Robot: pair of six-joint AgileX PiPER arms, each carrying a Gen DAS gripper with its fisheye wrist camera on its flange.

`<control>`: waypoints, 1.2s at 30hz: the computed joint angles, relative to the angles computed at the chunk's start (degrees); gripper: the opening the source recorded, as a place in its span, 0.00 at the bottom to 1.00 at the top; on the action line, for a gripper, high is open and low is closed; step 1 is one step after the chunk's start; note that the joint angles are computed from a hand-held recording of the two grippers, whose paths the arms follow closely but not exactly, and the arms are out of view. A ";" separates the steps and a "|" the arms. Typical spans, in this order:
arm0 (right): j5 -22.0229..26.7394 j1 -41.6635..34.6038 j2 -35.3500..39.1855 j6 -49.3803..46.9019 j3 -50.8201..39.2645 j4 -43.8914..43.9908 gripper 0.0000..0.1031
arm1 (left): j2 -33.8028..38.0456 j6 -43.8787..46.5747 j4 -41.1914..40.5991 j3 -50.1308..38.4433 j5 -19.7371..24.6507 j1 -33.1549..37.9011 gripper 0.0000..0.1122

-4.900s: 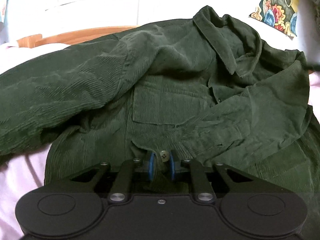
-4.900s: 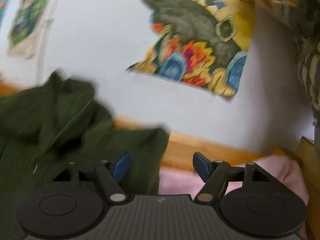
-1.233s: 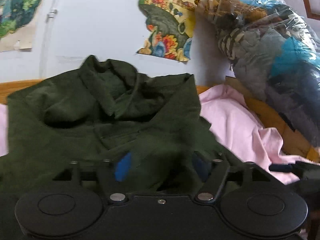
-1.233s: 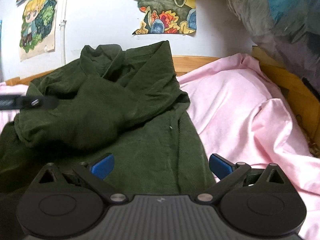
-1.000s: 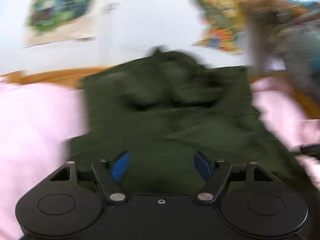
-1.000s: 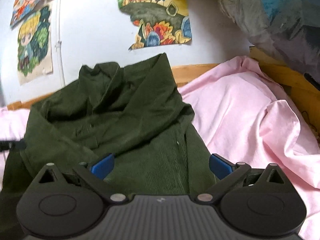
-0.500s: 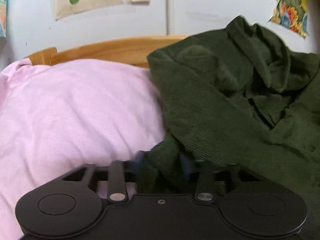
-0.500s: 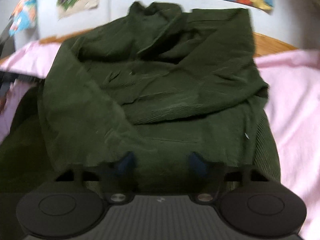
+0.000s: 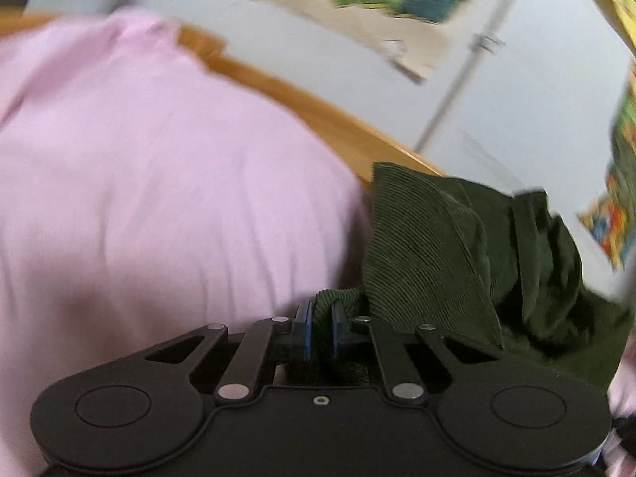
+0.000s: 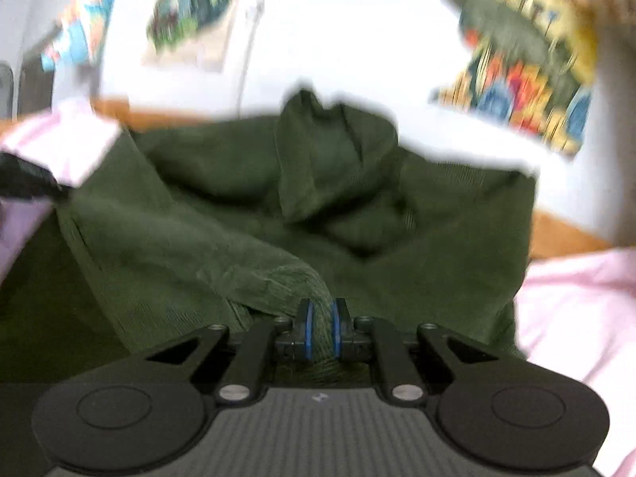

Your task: Fold large clothes

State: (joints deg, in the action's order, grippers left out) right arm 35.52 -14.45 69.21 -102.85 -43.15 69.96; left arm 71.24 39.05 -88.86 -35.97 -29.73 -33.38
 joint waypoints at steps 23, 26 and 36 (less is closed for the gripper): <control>0.20 40.36 27.69 33.05 -40.76 -17.61 0.52 | -4.03 -7.96 13.45 4.39 7.15 3.79 0.08; 9.66 42.76 34.90 49.09 -54.53 -32.13 0.05 | -4.85 -13.23 17.78 5.39 8.29 4.87 0.08; -4.60 43.88 31.72 48.82 -52.64 -25.63 0.03 | -5.83 -10.73 15.67 4.16 10.53 6.54 0.08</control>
State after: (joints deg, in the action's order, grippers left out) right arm 30.92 29.43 100.93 -54.03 -95.79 44.34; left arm 65.41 28.32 -73.19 -31.80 -19.20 -26.84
